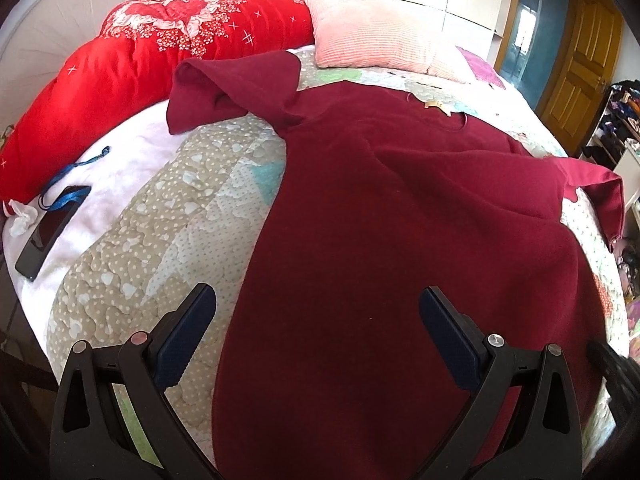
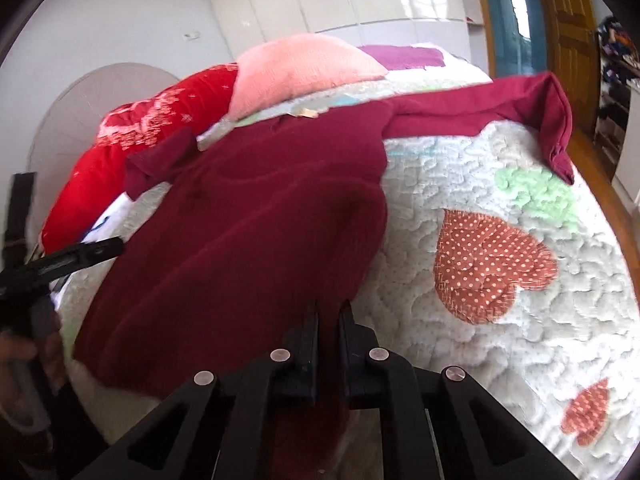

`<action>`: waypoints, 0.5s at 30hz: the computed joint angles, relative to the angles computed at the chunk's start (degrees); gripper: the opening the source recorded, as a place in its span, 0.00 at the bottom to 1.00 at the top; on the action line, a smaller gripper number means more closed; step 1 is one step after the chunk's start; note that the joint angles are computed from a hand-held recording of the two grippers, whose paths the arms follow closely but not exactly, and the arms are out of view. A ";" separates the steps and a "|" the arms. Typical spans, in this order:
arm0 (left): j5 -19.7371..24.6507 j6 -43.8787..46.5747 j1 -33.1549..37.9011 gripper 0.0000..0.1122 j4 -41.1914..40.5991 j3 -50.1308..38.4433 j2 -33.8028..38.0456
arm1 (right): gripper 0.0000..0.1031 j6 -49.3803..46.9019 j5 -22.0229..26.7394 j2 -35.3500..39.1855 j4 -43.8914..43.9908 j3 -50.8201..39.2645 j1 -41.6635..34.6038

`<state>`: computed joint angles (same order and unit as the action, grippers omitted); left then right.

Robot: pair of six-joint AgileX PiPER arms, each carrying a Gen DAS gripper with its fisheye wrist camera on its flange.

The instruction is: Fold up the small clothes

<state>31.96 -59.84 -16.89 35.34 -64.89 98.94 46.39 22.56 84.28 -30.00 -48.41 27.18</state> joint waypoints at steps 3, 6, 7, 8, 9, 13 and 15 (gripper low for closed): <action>-0.36 0.00 0.56 0.91 -0.35 0.60 -0.53 | 0.07 -4.23 4.81 -4.62 2.47 1.12 2.40; -1.25 0.33 1.13 0.91 -1.29 0.98 -0.89 | 0.07 -7.16 8.87 -8.24 4.62 3.92 3.49; -1.32 0.35 1.12 0.91 -1.31 1.06 -0.96 | 0.07 -7.55 9.65 -8.15 4.71 4.38 3.26; -1.24 0.50 1.13 0.91 -1.24 1.09 -1.00 | 0.07 -5.79 10.31 -7.36 3.05 4.96 3.36; -1.01 0.69 1.09 0.91 -1.00 1.20 -1.14 | 0.07 -5.00 10.37 -6.71 2.45 5.15 3.18; -0.41 0.49 1.84 0.91 0.21 2.99 -3.04 | 0.16 1.79 14.05 -6.11 -5.21 2.42 7.53; -0.61 0.53 2.95 0.91 -0.16 3.91 -4.10 | 0.38 3.85 16.23 -6.38 -10.67 0.78 12.16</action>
